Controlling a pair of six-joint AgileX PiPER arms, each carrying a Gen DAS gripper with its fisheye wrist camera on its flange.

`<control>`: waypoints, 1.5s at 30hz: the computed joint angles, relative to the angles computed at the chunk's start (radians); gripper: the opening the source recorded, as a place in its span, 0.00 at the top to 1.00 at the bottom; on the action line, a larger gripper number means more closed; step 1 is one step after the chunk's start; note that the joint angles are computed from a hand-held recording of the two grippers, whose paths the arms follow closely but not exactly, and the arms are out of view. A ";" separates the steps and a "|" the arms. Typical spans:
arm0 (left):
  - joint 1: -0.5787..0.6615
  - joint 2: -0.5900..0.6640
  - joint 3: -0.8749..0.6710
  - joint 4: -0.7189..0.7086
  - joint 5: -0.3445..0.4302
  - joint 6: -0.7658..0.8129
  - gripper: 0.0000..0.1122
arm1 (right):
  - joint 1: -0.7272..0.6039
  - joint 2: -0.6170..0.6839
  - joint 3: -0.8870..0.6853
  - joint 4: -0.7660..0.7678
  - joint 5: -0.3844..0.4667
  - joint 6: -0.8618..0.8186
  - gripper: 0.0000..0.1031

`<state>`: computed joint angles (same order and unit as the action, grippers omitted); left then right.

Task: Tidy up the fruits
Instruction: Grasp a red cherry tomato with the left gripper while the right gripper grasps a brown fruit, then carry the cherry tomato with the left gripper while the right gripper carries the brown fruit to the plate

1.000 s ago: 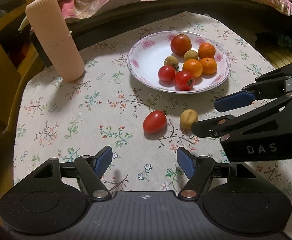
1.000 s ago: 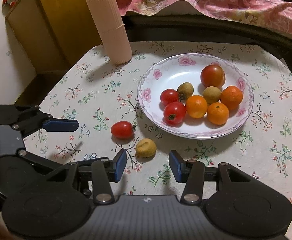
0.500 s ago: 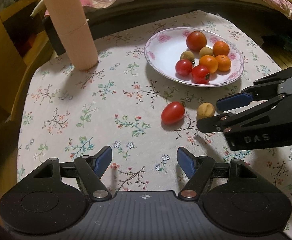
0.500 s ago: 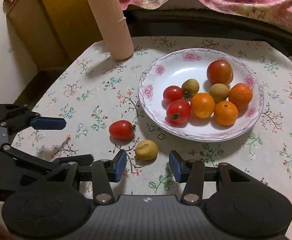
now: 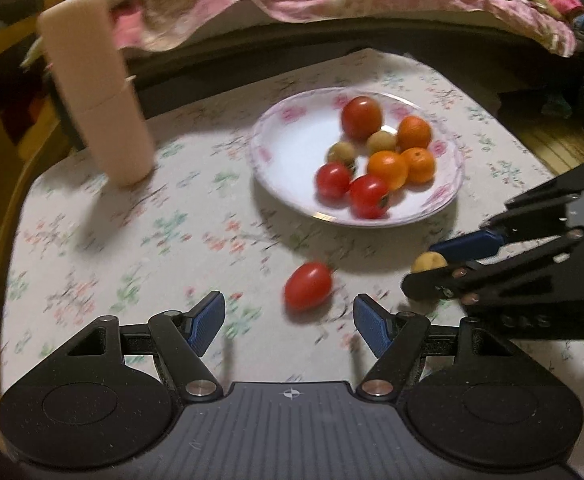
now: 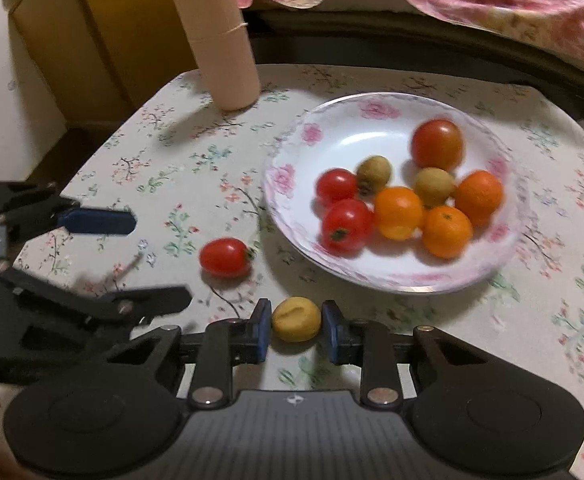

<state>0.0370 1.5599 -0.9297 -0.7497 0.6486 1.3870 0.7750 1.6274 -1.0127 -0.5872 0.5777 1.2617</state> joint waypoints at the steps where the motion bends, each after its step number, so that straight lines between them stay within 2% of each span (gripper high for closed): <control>1: -0.016 0.009 0.003 0.000 -0.019 -0.007 0.34 | 0.002 -0.019 0.015 0.003 0.004 0.008 0.71; 2: -0.028 0.016 0.002 0.009 -0.029 -0.022 0.35 | 0.003 -0.036 0.027 0.008 0.008 0.012 0.71; 6: -0.064 0.050 -0.013 0.067 -0.050 -0.114 0.53 | 0.016 -0.102 0.070 0.005 0.039 0.057 0.71; 10: -0.079 0.066 -0.038 0.079 -0.042 -0.177 0.62 | 0.038 -0.157 0.090 0.004 0.087 0.080 0.71; 15: -0.133 0.048 -0.017 0.139 -0.099 -0.260 0.64 | 0.054 -0.228 0.112 0.049 0.144 0.056 0.71; 20: -0.147 0.038 -0.008 0.168 -0.118 -0.303 0.64 | 0.063 -0.280 0.137 0.078 0.192 0.035 0.71; 28: -0.201 -0.059 0.099 0.254 -0.150 -0.379 0.65 | 0.017 -0.312 0.169 0.095 0.145 0.015 0.71; 34: -0.201 -0.153 0.173 0.293 -0.113 -0.428 0.65 | 0.026 -0.316 0.164 0.100 0.131 -0.011 0.71; 45: -0.157 -0.177 0.174 0.234 -0.083 -0.364 0.65 | 0.050 -0.257 0.155 0.131 0.112 -0.057 0.71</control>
